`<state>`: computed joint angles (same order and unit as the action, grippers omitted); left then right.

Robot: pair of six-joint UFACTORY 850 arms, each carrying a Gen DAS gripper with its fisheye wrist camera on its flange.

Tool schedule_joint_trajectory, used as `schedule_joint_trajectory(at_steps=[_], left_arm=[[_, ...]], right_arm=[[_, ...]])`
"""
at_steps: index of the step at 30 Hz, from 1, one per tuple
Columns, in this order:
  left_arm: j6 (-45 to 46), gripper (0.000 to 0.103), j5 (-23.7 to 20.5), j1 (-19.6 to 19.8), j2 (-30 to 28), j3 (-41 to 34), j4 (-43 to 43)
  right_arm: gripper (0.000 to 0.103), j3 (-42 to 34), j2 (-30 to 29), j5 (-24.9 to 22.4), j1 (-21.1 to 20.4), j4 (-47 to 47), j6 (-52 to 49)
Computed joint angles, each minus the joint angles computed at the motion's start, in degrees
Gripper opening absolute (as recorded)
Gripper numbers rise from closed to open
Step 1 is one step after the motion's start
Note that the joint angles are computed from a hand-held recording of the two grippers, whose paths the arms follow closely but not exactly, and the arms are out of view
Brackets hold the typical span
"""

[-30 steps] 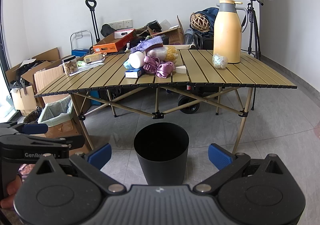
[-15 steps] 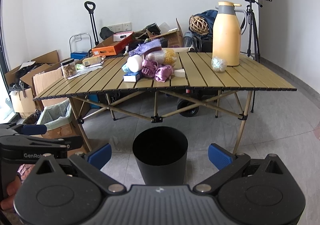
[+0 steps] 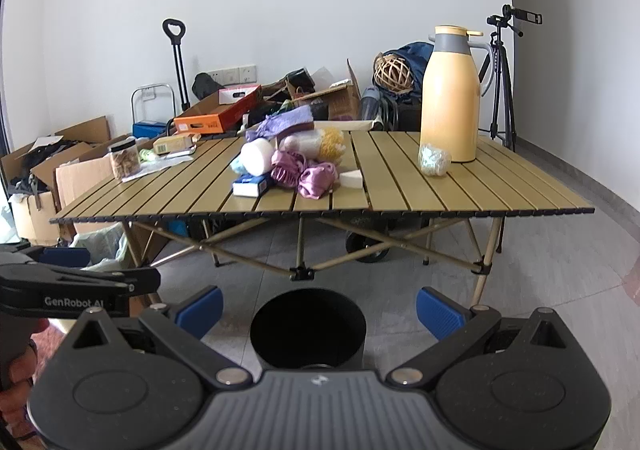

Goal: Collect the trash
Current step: 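Move both tools toward the table, right tool to the plastic bag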

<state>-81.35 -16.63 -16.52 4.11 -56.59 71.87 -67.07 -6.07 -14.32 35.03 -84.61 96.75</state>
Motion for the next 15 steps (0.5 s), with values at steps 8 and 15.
schedule_joint_trajectory(at_steps=[8,15], left_arm=[[-7.1,0.103,1.9,2.1,-4.6,-5.0,8.0],[-9.5,0.103,3.0,3.6,-9.3,-10.3,11.7]], right_arm=[[0.103,-5.6,-5.0,0.0,-1.9,-2.5,2.2],[0.103,-11.6,-10.1,-0.2,-3.6,-4.0,4.2]])
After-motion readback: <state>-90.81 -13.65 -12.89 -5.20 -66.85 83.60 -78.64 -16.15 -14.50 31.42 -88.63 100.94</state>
